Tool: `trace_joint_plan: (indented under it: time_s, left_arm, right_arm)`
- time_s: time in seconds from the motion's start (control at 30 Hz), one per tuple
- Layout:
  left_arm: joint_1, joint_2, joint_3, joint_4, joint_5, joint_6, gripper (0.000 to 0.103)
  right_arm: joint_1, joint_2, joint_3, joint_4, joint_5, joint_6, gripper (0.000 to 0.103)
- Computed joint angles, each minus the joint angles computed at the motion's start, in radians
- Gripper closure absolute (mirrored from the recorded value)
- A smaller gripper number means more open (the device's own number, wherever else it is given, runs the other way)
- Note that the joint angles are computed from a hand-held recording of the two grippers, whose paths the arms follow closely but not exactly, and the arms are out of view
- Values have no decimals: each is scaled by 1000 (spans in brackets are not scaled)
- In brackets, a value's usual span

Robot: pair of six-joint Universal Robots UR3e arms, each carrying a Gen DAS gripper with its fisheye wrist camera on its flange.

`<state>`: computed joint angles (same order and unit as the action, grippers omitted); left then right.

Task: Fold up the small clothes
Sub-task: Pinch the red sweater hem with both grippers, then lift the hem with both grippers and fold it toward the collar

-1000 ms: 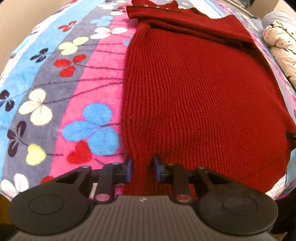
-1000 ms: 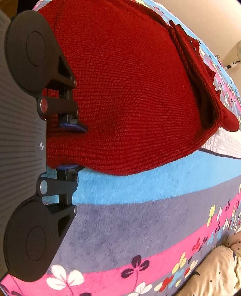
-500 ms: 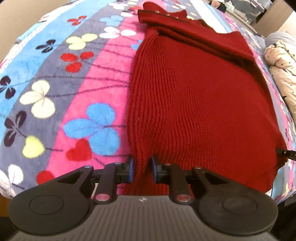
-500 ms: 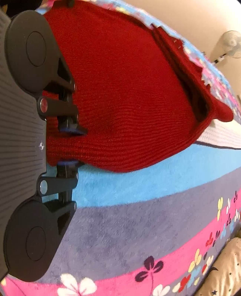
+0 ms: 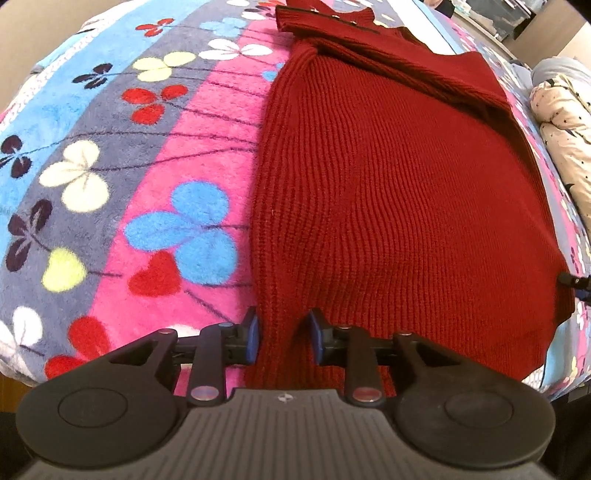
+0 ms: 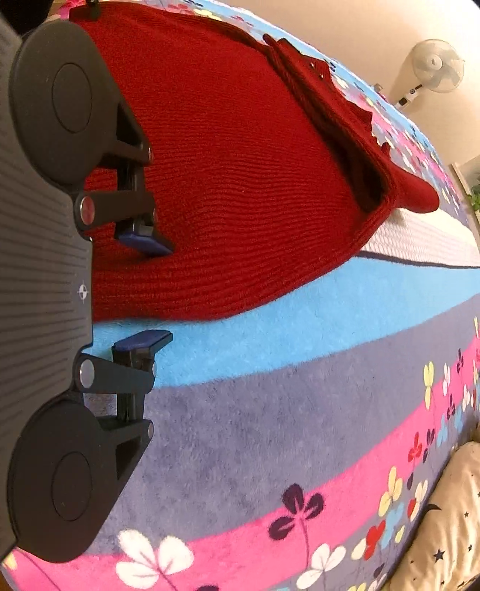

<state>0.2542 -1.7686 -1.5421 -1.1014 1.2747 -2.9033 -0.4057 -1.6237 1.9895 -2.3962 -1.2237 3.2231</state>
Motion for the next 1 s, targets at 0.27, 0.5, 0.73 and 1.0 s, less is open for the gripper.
trace_joint_plan:
  time_s: [0.27,0.5,0.73,1.0]
  left_arm:
    - [-14,-14,13,-1,27,-2,67]
    - [-25,-2,-11,31,34,23,84]
    - [0,144,-133,180,-64,108,95]
    - [196,366,-121,-35,-332,253,97]
  right_arm:
    - [80,60,-51,18,-58,-52,52]
    - [69,37,-32,15,-27,-80,79]
    - [72,-71,25,-32,-14,-113,84]
    - [-93,-413,69,139,217,-188,89]
